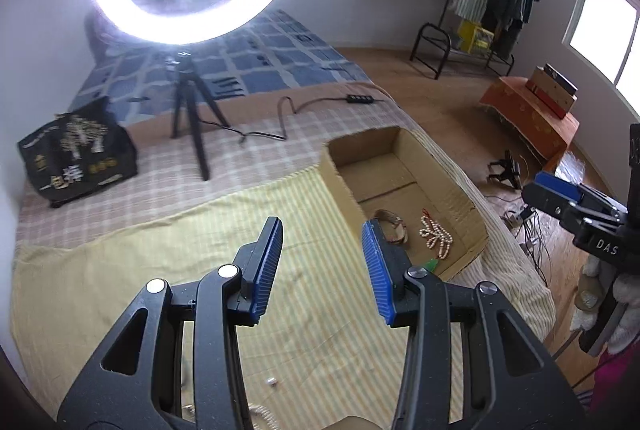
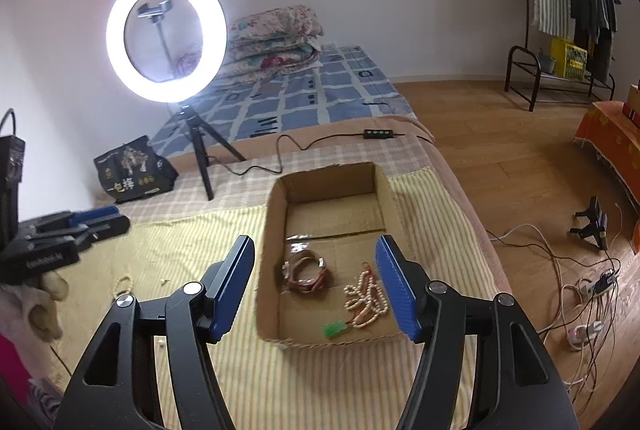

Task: Organize jewelry
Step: 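Move the left tool to the cream bead bracelet while the right tool approaches a loose pearl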

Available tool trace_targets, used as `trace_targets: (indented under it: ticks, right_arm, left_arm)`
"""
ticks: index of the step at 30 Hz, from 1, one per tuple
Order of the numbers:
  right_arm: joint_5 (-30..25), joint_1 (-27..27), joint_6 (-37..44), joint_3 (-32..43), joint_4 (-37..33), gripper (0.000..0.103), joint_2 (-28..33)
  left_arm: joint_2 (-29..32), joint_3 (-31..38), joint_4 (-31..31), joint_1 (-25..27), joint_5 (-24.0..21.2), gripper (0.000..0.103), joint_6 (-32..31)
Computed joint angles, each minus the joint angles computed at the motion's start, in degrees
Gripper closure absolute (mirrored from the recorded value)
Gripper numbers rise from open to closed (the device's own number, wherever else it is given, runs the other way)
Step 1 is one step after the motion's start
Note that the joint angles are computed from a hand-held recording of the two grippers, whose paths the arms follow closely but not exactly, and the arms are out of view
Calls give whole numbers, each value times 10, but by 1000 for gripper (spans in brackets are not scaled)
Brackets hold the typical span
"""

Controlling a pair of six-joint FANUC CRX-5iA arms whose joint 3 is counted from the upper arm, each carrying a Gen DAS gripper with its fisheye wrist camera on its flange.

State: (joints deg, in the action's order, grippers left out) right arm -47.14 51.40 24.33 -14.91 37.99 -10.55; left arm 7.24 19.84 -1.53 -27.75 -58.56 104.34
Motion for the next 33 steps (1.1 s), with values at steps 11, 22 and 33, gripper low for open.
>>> trace_targets:
  ticks: [11,22,33]
  right_arm:
    - [-33,81,16,3,57,39,29]
    - [-11,115,56,28,-15,35,78]
    - [-22,117,153,104,-170,35,149]
  left_arm:
    - [-150,-156,-19,73,22,41,25]
    - [-217,-263,5,160,-9,41,26]
    - [-215,-326,80,242,-26,42,8]
